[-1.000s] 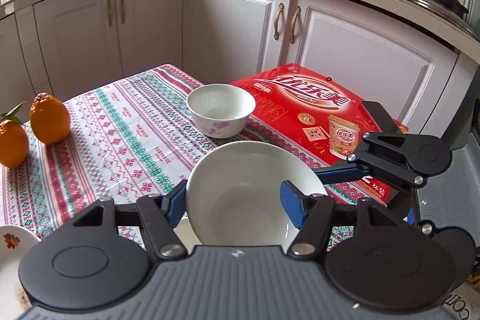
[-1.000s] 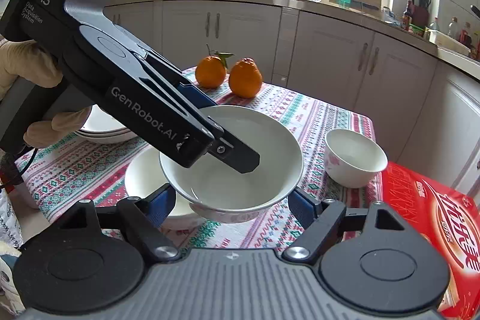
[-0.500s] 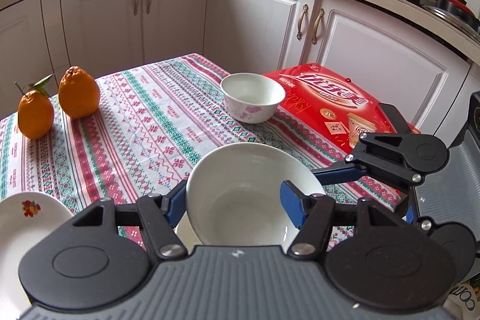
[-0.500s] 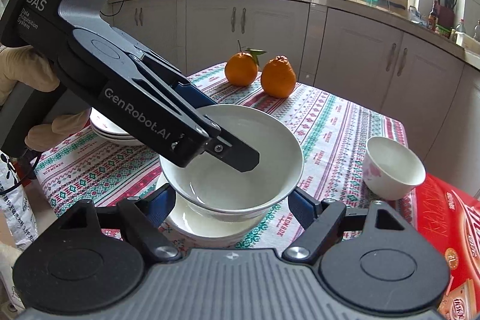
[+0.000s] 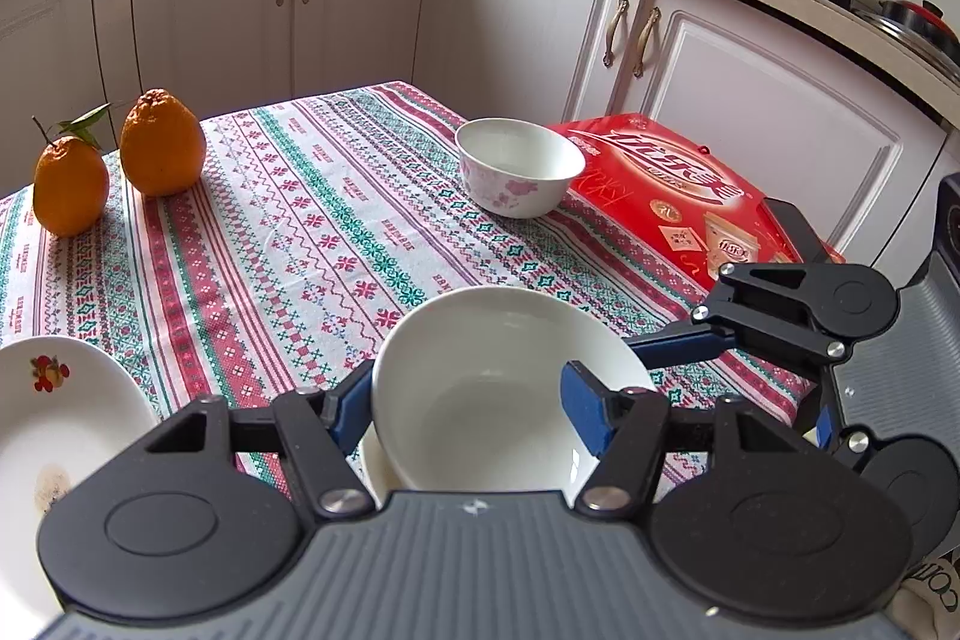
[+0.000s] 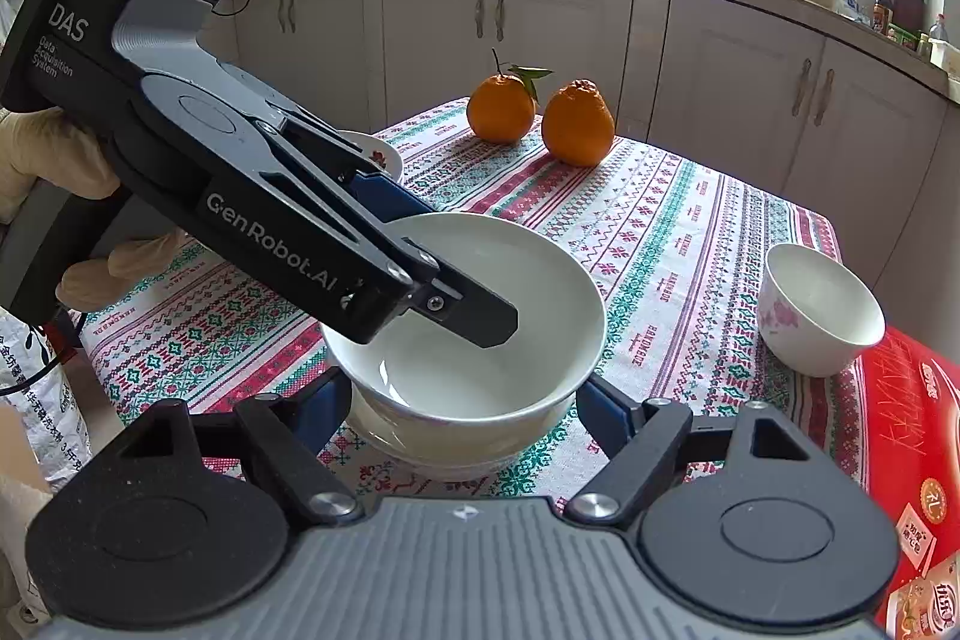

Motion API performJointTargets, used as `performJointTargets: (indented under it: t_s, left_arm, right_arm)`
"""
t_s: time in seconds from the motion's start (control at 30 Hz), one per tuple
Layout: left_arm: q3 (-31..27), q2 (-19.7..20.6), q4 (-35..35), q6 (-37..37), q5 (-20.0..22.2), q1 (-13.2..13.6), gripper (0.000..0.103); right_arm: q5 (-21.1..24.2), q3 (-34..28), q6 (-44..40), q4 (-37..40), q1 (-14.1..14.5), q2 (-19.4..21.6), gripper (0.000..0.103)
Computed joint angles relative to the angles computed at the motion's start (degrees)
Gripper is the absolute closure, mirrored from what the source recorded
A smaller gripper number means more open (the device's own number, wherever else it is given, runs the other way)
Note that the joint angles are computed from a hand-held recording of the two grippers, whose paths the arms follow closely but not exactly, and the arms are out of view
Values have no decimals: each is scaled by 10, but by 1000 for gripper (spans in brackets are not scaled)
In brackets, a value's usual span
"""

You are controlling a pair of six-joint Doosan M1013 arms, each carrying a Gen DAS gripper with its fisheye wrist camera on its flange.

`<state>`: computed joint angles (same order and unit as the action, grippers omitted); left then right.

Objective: Organize plates and bowls
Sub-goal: 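Carry the white bowl with the left gripper toward the plate stack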

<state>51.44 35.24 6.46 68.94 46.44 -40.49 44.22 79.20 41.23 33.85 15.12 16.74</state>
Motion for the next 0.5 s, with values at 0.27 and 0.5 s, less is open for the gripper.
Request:
performJointTargets:
  t_s: [0.27, 0.5]
  left_arm:
    - [4, 0, -3, -1, -1, 0, 39]
    - [6, 1, -6, -2, -3, 2, 39]
  right_arm:
    - [4, 0, 6, -6, 1, 2, 18]
    - [6, 0, 6, -3, 1, 3, 18]
